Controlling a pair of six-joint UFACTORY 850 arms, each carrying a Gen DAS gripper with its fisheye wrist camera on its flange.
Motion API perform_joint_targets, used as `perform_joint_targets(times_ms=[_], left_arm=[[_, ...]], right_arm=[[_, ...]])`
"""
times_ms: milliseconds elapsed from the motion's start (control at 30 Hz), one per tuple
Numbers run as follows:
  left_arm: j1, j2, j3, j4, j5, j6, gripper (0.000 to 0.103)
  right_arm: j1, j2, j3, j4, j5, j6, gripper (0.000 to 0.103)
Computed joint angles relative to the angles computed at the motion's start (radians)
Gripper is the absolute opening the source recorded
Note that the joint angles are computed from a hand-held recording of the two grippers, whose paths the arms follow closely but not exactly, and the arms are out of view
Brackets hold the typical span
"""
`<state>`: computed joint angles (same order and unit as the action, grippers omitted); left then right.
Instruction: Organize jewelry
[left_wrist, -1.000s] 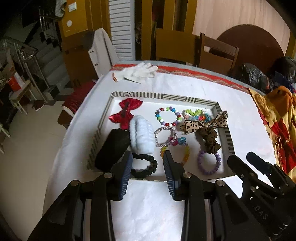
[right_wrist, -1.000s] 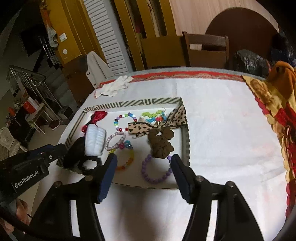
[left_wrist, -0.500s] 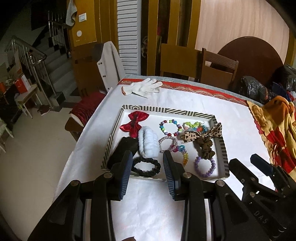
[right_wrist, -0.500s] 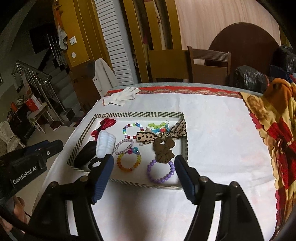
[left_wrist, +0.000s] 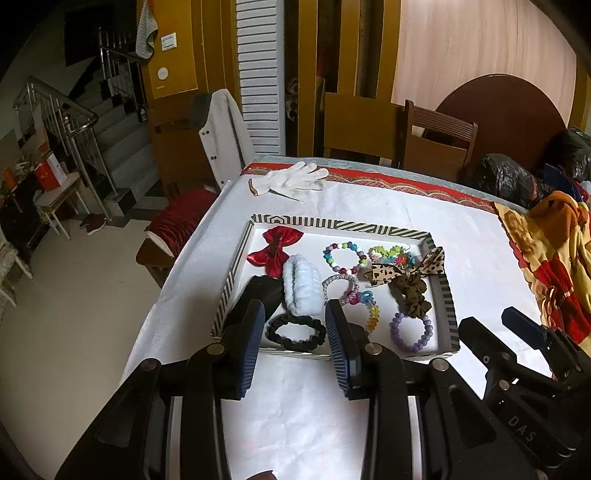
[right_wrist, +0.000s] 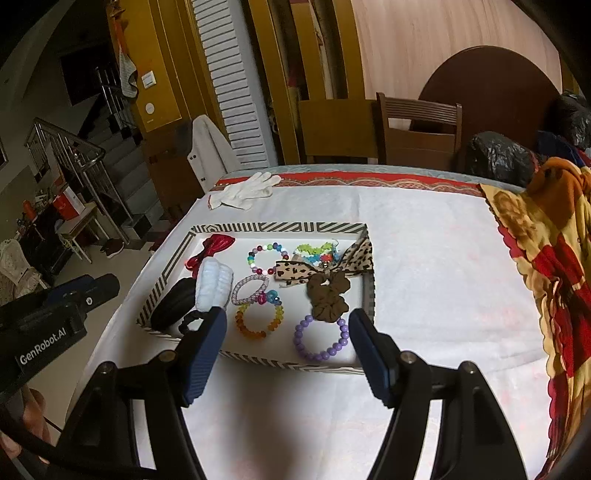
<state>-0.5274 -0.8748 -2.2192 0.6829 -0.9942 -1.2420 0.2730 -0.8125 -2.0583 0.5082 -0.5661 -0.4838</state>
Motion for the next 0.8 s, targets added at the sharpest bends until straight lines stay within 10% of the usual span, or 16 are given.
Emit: perform_joint_targets(times_ms=[800], left_arm=[[0.005, -0.003, 0.002, -0.025, 0.004, 0.023, 0.042]], right_arm=[[0.004, -0.027, -0.036, -0.034, -0.030, 0.038, 0.072]])
